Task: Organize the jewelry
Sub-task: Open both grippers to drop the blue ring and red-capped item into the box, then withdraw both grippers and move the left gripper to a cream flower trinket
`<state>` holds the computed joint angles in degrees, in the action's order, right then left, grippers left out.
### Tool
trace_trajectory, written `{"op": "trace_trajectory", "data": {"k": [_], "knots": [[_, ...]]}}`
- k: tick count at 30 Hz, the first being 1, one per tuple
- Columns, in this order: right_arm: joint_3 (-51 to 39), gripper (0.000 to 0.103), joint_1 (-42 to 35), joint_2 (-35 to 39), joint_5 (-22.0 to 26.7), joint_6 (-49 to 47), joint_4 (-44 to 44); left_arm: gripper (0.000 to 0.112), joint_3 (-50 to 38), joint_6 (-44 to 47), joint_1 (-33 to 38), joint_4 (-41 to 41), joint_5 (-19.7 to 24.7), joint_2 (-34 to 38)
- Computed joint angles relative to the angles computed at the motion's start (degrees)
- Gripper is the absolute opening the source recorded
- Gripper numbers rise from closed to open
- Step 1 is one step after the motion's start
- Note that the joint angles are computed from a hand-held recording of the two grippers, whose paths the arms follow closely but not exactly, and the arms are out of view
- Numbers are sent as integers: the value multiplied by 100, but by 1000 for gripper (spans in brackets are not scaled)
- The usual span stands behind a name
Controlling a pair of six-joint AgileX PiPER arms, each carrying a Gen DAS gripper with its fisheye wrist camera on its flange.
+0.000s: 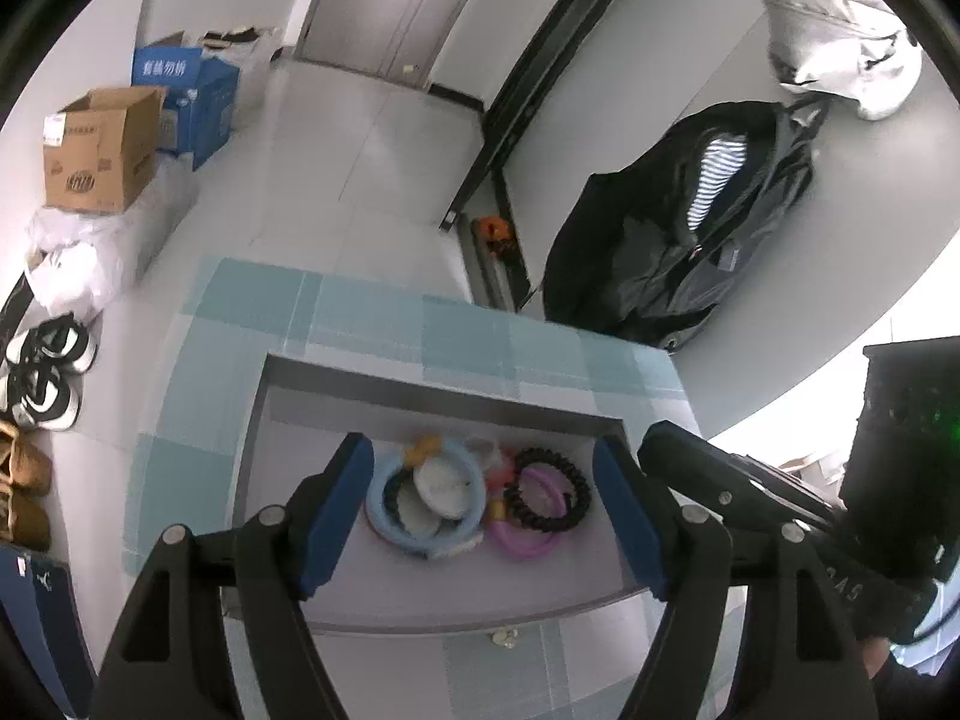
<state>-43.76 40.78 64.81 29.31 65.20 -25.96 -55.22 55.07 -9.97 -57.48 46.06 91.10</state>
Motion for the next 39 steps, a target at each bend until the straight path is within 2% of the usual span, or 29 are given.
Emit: {"op": "trace_trajectory", "data": {"k": [5,8,11,13,15,20,24,32,34,36,39], "knots": [[112,31,152,-334,290,503,-349,72,244,208,109,-185,-156,-230],[180,46,380,-527,514,998,-674,72,349,192,158,-185,-208,-336],[218,47,715,-659,774,1553,-1072,72,571,239,191,-190,-344,-550],[252,52,967,-715,951,1897,-1311,72,755,265,210,-179,-422,-743],[270,63,1252,-751,1184,2248,-1549,72,873,168,135,-86,-565,-899],[320,78,1748,-825,1562,2792,-1893,72,1293,-242,-268,415,-1298,-1392],[401,83,2337,-892,2017,3400,-2140,72,1531,-596,-522,860,-1672,-1704],[501,93,3560,-923,3059,4416,-2388,72,2043,-760,-445,1177,-1650,-2191],[532,94,3816,-927,3258,4622,-2374,72,2121,-974,-508,1385,-1703,-2299],[525,96,4029,-892,3442,4796,-2351,72,2182,-1593,-703,1949,-1952,-2399],[470,98,4385,-775,3828,5032,-2275,72,2212,-1607,-610,1959,-1834,-2447]]}}
